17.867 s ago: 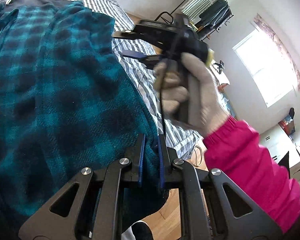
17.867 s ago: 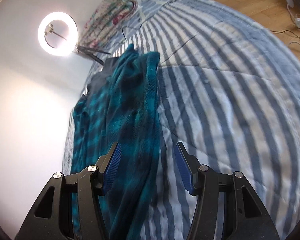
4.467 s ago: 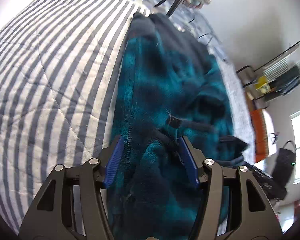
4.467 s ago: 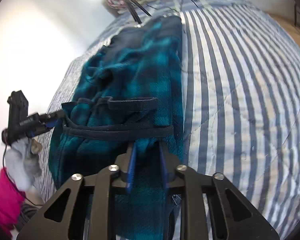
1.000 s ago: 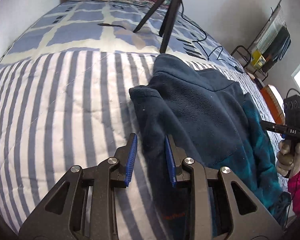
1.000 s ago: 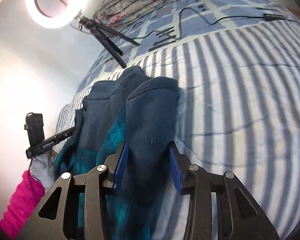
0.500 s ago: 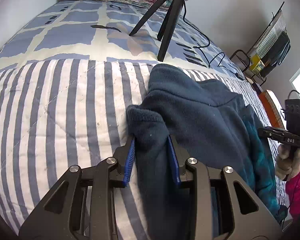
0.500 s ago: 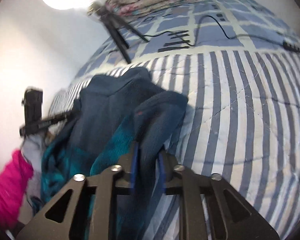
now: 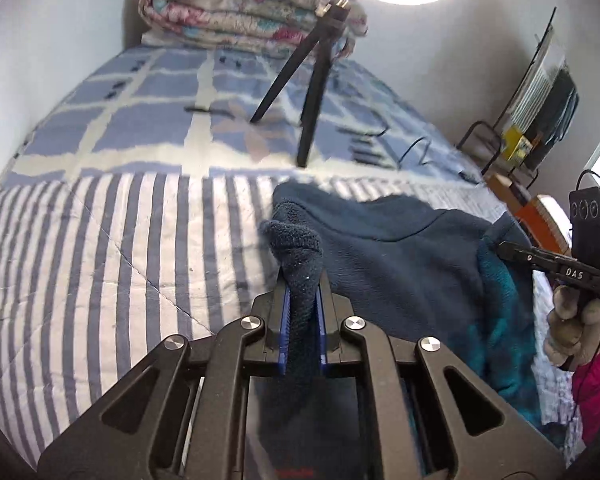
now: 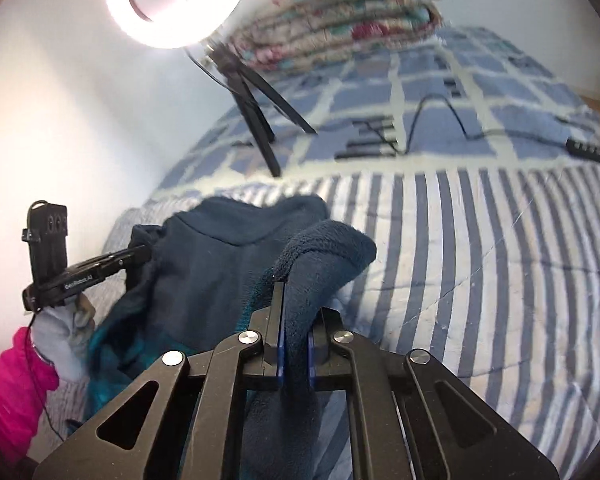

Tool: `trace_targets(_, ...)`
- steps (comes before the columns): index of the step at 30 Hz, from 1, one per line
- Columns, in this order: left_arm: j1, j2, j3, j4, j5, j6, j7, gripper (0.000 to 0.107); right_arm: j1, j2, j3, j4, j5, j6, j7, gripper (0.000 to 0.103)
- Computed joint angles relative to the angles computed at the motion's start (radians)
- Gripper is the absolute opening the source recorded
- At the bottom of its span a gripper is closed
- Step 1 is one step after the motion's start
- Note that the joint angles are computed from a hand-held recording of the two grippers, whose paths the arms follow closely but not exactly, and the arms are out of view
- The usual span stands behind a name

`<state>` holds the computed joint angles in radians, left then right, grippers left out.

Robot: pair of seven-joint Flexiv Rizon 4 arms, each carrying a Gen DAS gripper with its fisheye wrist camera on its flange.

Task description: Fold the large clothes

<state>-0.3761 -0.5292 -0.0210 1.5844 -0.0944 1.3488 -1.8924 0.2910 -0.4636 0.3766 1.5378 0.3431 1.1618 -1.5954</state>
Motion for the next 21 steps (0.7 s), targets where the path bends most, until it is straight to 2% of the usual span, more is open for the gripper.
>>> trace_targets(5, -0.059, 0.082, 0.037, 0.037, 0.049, 0.024, -0.055, 0.008, -0.006, 0.097, 0.02, 0.072, 0.025, 0.044, -0.026, 0.006)
trace_targets(12, -0.148, 0.242, 0.082, 0.11, 0.194, 0.01, -0.222, 0.008, 0.029, 0.301, -0.007, 0.194, 0.036, 0.001, -0.033, 0.005)
trace_targets(16, -0.197, 0.335, 0.086, 0.136, 0.33, -0.053, -0.355, 0.008, 0.065, 0.43, -0.033, 0.303, 0.043, -0.019, -0.018, 0.005)
trace_targets(21, -0.237, 0.439, 0.038, 0.176, 0.483, -0.149, -0.505, 0.008, 0.114, 0.58, -0.048, 0.453, 0.026, -0.029, 0.044, 0.005)
